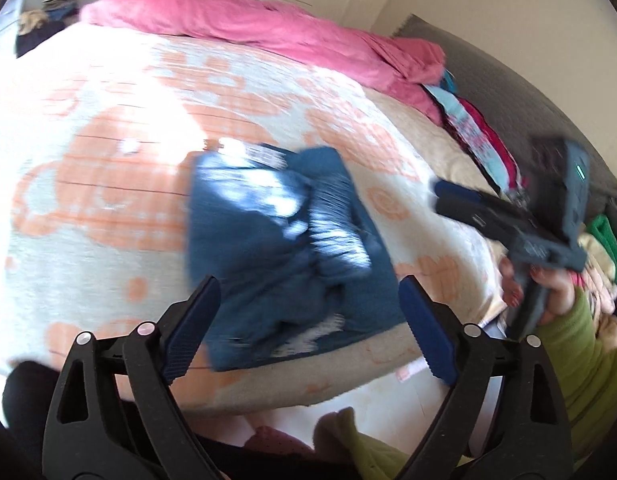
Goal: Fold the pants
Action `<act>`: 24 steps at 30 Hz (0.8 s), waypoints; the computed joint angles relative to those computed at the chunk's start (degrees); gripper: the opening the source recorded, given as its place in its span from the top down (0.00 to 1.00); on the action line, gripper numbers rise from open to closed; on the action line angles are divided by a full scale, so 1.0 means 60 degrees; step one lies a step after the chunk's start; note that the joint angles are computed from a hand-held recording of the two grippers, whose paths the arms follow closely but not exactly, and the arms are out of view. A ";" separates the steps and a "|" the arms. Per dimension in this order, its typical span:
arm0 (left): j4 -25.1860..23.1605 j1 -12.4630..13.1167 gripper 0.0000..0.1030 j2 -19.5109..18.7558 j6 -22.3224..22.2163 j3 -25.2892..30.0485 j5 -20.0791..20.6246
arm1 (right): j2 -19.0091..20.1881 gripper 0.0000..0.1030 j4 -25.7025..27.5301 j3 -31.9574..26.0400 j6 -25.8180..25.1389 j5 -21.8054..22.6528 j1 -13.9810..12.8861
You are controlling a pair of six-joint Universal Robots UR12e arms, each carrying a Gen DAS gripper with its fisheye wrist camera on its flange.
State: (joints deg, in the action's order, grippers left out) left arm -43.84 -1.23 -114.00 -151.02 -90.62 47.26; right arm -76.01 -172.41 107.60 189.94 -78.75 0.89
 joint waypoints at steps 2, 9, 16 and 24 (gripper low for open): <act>0.0295 0.0144 0.18 -0.0029 -0.0438 0.0010 0.0033 | -0.0086 0.16 -0.0160 0.0128 -0.0034 -0.0155 0.0081; 0.0902 0.0475 0.18 -0.0249 -0.1608 0.0198 0.0257 | -0.0190 0.16 -0.0455 0.0326 -0.1006 -0.0349 0.0574; -0.0034 0.0213 0.47 -0.0844 -0.1274 0.1197 0.0578 | 0.0301 0.35 0.0122 -0.0252 -0.3390 -0.0627 0.1395; -0.1825 -0.0471 0.56 -0.1496 0.0174 0.2347 0.1353 | 0.1122 0.63 0.1124 -0.1378 -0.5381 -0.0812 0.1838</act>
State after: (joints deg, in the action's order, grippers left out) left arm -54.79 -4.06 -122.98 -149.97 -76.53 55.38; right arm -69.28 -165.66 99.33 157.65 -83.62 11.92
